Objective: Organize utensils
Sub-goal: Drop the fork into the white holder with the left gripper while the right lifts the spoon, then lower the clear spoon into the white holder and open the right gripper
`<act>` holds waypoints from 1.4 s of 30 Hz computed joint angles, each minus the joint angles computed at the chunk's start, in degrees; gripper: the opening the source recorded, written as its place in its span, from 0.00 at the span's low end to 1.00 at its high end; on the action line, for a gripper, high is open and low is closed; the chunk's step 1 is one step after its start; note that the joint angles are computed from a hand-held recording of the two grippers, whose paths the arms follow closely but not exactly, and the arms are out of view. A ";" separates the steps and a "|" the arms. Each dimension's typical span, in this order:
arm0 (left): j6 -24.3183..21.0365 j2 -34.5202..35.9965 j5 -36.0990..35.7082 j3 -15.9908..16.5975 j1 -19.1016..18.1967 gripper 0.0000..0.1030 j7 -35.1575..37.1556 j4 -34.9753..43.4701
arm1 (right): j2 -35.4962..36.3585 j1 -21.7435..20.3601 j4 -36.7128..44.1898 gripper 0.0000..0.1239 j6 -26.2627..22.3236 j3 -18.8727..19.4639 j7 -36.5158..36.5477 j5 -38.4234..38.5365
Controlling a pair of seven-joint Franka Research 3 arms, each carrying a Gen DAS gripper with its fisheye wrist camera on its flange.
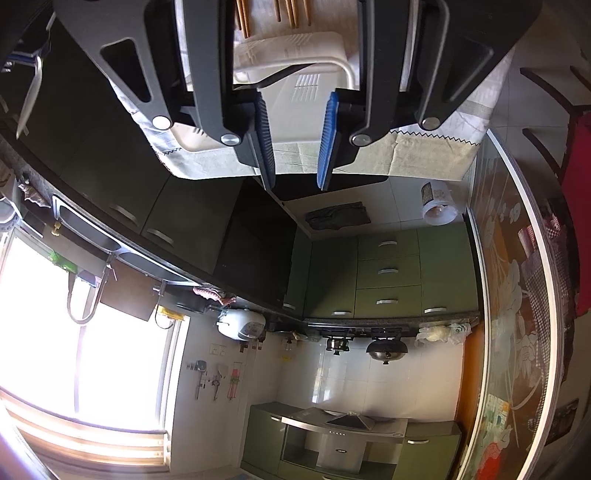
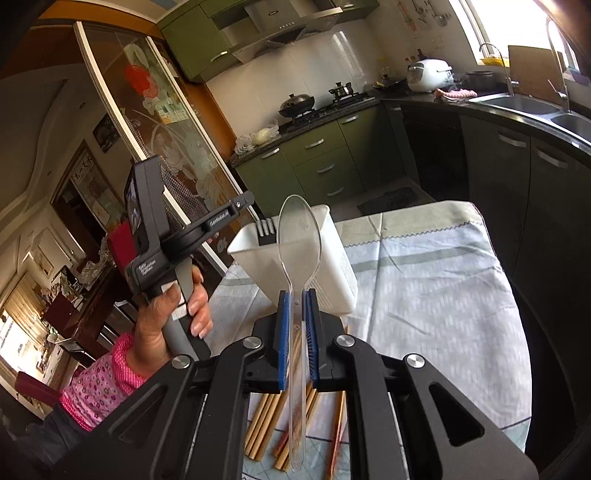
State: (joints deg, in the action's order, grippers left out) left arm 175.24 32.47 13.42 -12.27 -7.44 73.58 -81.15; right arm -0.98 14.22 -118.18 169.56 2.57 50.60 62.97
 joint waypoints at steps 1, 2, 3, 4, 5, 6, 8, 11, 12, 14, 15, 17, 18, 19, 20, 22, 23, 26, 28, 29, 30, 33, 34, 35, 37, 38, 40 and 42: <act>0.81 -1.41 -0.83 -1.22 1.42 0.26 0.24 -2.06 | 1.49 0.22 2.35 0.08 1.35 0.22 -0.36 -0.05; 1.76 -2.89 -1.65 -2.54 2.99 0.28 0.65 -4.36 | 3.30 0.34 5.01 0.08 3.07 0.58 -0.63 -0.20; 2.48 -4.27 -2.31 -3.54 4.23 0.31 0.96 -6.42 | 5.17 0.32 7.72 0.08 4.87 1.06 -0.71 -0.39; 3.22 -5.76 -3.02 -4.97 5.89 0.32 1.65 -8.78 | 7.35 0.08 10.83 0.08 6.44 1.71 -1.04 -0.22; 3.88 -7.01 -3.82 -6.93 7.95 0.32 2.81 -10.88 | 9.69 -0.12 13.94 0.08 8.32 2.37 -0.63 -1.04; 4.65 -8.23 -4.64 -8.94 10.09 0.32 4.04 -13.00 | 12.01 -0.13 16.84 0.08 10.91 2.99 0.08 -2.20; 6.42 -10.80 -5.64 -11.03 12.97 0.32 5.52 -17.06 | 17.03 0.58 22.84 0.08 14.97 2.97 2.13 -4.97; 9.11 -13.71 -5.83 -12.48 15.74 0.32 6.28 -21.57 | 24.55 8.17 30.40 0.08 17.98 -6.52 11.82 -12.90; 9.59 -14.37 -5.64 -13.22 16.84 0.33 6.45 -22.62 | 27.08 11.68 32.56 0.08 17.70 -11.51 15.26 -14.56; 10.21 -15.26 -5.38 -15.48 19.64 0.33 6.79 -24.25 | 31.82 16.10 36.79 0.08 14.78 -19.13 21.83 -17.28; 10.34 -15.56 -5.33 -17.42 21.78 0.33 7.07 -25.01 | 33.29 16.68 37.76 0.08 13.91 -20.53 23.67 -18.11; 9.89 -15.51 -5.19 -20.14 24.60 0.33 7.46 -25.47 | 35.35 18.11 38.11 0.08 13.96 -23.09 26.68 -20.18; 9.61 -15.41 -5.26 -20.73 25.21 0.33 7.53 -25.44 | 36.01 18.12 37.90 0.08 14.63 -23.21 27.18 -21.07; 9.29 -15.35 -5.52 -21.76 26.24 0.33 7.80 -25.58 | 36.35 17.74 37.59 0.08 15.30 -22.63 27.39 -21.81; 8.75 -15.09 -5.80 -22.58 26.93 0.33 8.19 -25.41 | 36.12 16.85 36.75 0.08 16.01 -21.15 27.04 -22.54; 7.61 -14.70 -6.78 -23.91 27.87 0.33 9.28 -25.04 | 35.67 16.08 34.87 0.08 17.32 -19.63 26.92 -24.24; 7.32 -14.64 -7.33 -23.69 27.50 0.33 9.72 -24.96 | 35.25 16.07 33.45 0.08 18.14 -19.12 26.91 -25.12; 6.38 -14.54 -8.83 -22.79 26.12 0.33 11.40 -24.63 | 34.48 16.02 30.48 0.09 19.65 -18.35 27.50 -27.76; 6.10 -14.78 -10.10 -22.54 25.45 0.34 12.61 -24.95 | 33.94 15.94 28.62 0.11 20.31 -17.95 28.07 -29.55; 5.78 -14.96 -10.74 -22.84 25.61 0.34 13.57 -25.14 | 33.57 17.09 27.36 0.14 20.87 -19.05 28.71 -30.04; 5.57 -15.22 -11.16 -22.27 24.95 0.35 14.11 -25.28 | 33.24 17.32 26.45 0.15 21.24 -19.23 29.18 -30.78; 4.69 -16.06 -12.25 -19.80 22.25 0.37 15.16 -25.64 | 31.05 15.91 22.96 0.19 22.48 -17.08 29.80 -32.55; 3.99 -16.33 -12.70 -19.11 21.47 0.37 15.51 -25.68 | 29.56 15.30 21.04 0.19 23.10 -16.12 29.65 -32.91; 3.16 -16.50 -13.50 -18.99 21.20 0.37 16.13 -25.70 | 28.14 14.07 19.28 0.20 23.76 -14.45 29.53 -33.28; 0.86 -16.87 -14.31 -17.43 19.51 0.43 16.63 -25.55 | 24.46 10.92 14.60 0.20 25.04 -10.59 29.46 -33.72; -0.91 -17.17 -14.07 -15.61 17.75 0.46 15.86 -25.36 | 22.21 7.73 11.54 0.20 25.98 -7.03 29.89 -34.66; -5.57 -17.36 -13.57 -12.32 14.45 0.65 14.27 -24.60 | 17.66 1.90 4.99 0.21 27.62 -1.19 31.69 -36.96; -12.74 -16.46 -9.81 -7.32 9.34 0.70 10.53 -22.06 | 13.41 -0.15 -1.48 0.28 28.41 0.41 33.35 -37.45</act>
